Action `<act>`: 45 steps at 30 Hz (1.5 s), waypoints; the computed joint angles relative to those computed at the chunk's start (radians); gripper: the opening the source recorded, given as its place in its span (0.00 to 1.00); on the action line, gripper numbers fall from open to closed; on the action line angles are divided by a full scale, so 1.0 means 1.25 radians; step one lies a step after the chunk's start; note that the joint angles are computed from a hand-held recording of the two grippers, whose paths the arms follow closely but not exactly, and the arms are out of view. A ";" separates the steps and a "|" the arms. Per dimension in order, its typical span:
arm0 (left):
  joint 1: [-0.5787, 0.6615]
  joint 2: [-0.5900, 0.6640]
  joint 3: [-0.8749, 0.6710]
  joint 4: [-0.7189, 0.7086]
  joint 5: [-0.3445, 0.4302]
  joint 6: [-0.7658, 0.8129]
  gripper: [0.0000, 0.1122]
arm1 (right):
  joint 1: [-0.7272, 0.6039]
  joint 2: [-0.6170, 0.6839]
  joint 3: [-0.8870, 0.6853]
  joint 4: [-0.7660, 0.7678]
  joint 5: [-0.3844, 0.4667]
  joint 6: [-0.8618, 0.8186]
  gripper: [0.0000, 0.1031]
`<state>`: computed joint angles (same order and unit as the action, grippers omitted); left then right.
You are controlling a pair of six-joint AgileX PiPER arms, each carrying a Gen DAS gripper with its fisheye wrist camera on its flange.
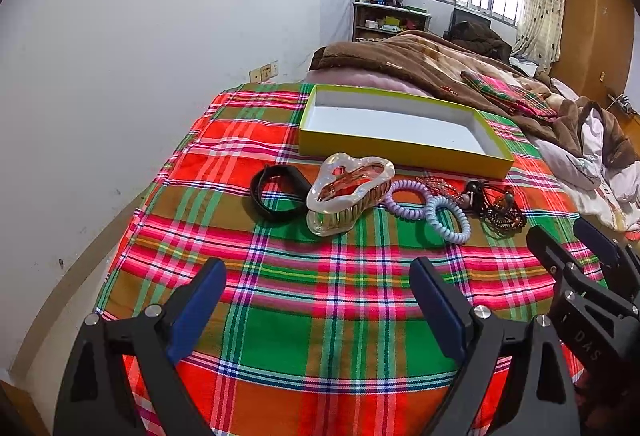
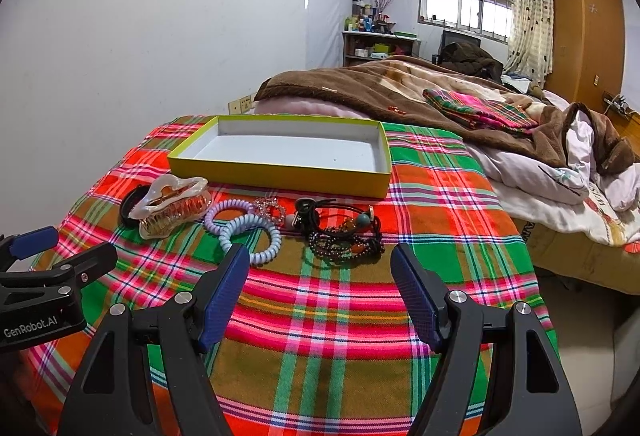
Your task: Organize jewelry
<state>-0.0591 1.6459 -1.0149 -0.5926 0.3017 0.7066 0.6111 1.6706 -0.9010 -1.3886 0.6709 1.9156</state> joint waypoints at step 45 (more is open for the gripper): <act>0.027 0.043 -0.062 -0.044 0.056 0.061 0.84 | -0.029 0.011 -0.020 0.026 -0.037 -0.049 0.71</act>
<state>-0.0256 1.7002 -1.0922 -0.6479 0.3713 0.7826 0.5752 1.6848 -0.9263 -1.3563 0.6251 1.8543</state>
